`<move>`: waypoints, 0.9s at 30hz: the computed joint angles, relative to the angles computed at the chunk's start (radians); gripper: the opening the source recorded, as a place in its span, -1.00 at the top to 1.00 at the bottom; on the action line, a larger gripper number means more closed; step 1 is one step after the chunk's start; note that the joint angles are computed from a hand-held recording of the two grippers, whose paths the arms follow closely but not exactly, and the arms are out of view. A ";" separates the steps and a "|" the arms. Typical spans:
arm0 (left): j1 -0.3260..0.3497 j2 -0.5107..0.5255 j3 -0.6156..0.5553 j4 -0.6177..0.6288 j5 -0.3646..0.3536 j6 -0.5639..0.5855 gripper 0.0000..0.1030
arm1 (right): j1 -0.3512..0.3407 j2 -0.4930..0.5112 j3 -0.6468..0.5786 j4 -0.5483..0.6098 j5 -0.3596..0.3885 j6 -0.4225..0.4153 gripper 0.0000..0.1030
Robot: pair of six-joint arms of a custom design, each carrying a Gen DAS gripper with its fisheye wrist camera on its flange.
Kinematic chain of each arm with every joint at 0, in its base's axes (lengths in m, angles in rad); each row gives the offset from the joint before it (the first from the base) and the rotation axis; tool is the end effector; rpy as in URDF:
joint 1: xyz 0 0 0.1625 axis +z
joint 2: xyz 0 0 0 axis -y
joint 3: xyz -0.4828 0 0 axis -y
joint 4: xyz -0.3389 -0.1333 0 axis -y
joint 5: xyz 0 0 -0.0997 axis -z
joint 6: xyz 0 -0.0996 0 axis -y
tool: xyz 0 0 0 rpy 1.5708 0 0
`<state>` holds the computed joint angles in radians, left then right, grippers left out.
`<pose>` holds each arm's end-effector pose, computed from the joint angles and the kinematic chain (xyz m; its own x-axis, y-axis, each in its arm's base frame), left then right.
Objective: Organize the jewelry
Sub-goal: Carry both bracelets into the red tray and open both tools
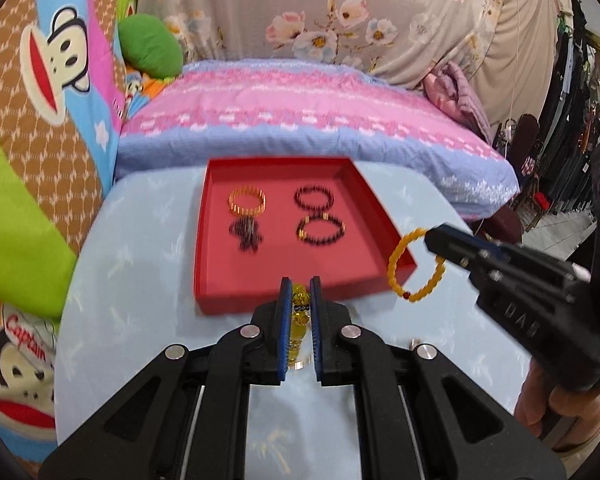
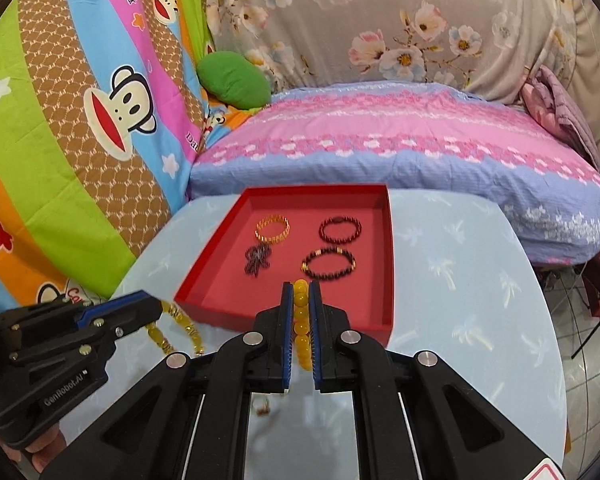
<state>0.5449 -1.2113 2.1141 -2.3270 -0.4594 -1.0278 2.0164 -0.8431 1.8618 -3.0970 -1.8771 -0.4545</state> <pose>-0.2882 -0.4350 0.2901 -0.7852 -0.2080 -0.5832 0.3362 0.6477 -0.6837 0.3656 -0.5259 0.1999 -0.6644 -0.5966 0.4501 -0.7439 0.5862 -0.3210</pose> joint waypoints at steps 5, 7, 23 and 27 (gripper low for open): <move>0.057 0.044 -0.055 -0.216 0.027 0.225 0.83 | 0.005 0.056 -0.103 0.057 0.027 0.024 0.86; 0.084 0.064 -0.067 -0.312 0.012 0.304 0.83 | 0.003 0.078 -0.138 0.079 0.039 0.038 0.86; 0.282 0.149 -0.043 -0.415 -0.099 0.336 0.83 | -0.074 0.207 -0.214 0.168 -0.073 0.090 0.86; 0.281 0.143 -0.041 -0.331 -0.055 0.291 0.83 | -0.075 0.218 -0.205 0.140 -0.101 0.068 0.86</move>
<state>0.8261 -1.0684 2.0729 -2.6584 -0.5147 -0.7371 1.9412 -0.6248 1.6569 -2.9572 -1.9785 -0.3866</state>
